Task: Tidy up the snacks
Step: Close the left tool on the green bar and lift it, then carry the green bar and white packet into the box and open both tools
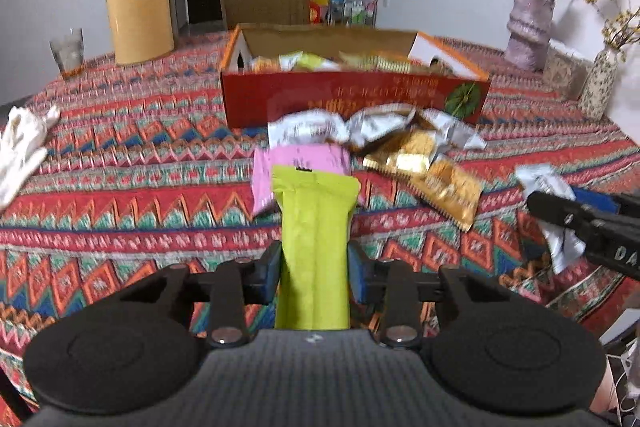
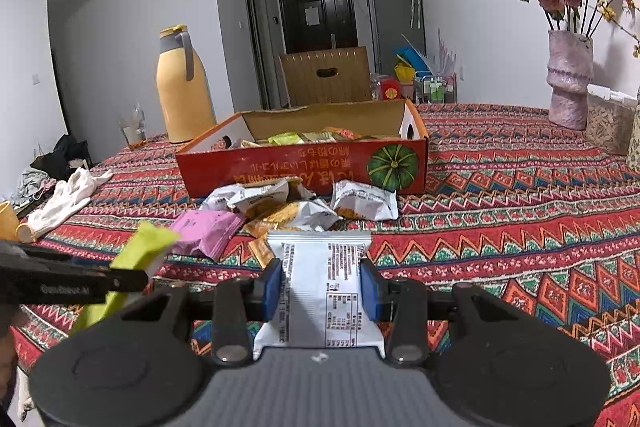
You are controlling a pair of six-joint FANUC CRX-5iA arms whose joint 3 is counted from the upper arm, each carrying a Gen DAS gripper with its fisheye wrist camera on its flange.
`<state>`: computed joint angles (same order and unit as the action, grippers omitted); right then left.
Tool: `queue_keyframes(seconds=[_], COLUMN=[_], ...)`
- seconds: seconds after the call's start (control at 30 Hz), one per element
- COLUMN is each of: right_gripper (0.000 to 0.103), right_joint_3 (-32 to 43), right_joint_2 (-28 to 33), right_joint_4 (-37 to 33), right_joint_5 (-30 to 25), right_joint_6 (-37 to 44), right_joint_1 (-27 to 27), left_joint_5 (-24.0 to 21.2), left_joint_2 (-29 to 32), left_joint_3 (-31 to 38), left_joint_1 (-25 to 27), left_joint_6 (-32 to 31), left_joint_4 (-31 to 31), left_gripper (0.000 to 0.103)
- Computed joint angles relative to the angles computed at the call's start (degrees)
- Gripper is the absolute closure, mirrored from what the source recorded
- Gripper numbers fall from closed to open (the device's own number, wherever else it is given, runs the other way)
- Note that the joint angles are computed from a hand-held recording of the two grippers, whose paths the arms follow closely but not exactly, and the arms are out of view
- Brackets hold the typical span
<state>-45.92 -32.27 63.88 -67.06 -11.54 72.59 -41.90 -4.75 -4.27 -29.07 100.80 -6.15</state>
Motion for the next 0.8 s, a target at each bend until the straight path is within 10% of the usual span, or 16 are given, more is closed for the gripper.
queue_keyframes(seconds=[0.8], right_gripper=[0.063], right_joint_3=[8.45], right_joint_2=[8.73], right_joint_4=[10.13], right_joint_5=[24.00], right_joint_6=[6.72], right_joint_1=[-27.69], left_joint_5=[1.95], left_joint_2=[12.46], left_joint_3=[22.53], left_joint_1=[1.05], left_joint_6=[0.32], left_joint_4=[-1.86], left_gripper=[0.069])
